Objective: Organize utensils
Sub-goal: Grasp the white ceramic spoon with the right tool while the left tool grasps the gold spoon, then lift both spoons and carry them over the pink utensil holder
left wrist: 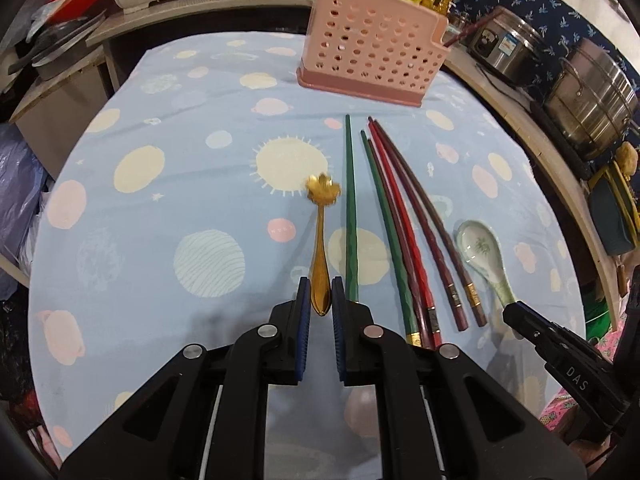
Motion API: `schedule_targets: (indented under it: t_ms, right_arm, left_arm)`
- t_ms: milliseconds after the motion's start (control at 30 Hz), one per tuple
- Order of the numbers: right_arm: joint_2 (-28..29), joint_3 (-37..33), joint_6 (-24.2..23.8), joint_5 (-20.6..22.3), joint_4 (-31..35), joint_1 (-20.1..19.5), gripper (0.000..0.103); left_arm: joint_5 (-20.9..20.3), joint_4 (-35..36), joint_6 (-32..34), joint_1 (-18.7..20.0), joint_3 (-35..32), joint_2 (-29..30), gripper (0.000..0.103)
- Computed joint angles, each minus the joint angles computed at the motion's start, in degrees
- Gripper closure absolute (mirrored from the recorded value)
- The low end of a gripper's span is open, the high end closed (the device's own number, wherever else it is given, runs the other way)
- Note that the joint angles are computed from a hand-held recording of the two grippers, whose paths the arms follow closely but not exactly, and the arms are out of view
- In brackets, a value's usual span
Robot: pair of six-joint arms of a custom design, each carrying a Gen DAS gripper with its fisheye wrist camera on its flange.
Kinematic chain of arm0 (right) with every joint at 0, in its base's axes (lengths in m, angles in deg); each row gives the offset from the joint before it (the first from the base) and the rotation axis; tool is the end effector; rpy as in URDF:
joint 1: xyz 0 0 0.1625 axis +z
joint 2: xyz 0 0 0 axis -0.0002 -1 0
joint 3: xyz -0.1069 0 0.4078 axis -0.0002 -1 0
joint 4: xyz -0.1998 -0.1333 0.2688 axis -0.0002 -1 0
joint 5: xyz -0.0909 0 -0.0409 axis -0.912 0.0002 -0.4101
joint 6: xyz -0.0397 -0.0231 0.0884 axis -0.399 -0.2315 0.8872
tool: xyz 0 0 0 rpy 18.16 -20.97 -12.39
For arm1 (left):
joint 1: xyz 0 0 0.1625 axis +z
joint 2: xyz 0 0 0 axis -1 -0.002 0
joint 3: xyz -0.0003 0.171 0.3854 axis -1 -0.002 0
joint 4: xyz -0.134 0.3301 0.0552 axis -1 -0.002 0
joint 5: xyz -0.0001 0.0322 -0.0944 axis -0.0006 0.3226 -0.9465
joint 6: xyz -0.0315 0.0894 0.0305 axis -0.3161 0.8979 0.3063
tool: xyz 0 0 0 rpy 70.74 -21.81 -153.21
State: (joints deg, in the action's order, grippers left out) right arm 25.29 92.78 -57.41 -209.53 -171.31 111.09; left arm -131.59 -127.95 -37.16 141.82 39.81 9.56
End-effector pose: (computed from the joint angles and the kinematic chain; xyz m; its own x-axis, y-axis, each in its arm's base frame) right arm 0.2541 -0.4771 0.1673 -0.8615 0.3307 0.3853 -0.0103 0.7473 -0.6645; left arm -0.2255 -0.5851 0.2268 -0.7997 0.3682 -0.4742 0.5042 0.8408 -0.1973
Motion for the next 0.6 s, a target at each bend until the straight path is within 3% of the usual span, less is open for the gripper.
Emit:
schedule_targets:
  t_ms: [200,267,600]
  right_arm:
    - [-1.41,0.11,-1.01,-1.42,-2.73,1.55,0.096]
    - [-1.72,-0.29,-1.44,-2.07,-3.30,2.04,0.096]
    - [-2.25,-1.63,-3.08,-3.03,-4.47,2.76,0.096]
  left_arm:
    - [1.00,-1.88,0.87,-1.39,-0.53,-1.69,0.095]
    - [1.10,-2.20,1.39,-1.66,-0.99,-1.86,0.102]
    - [1.10,-2.24,2.67,-2.37,-3.01,-1.61,0.102]
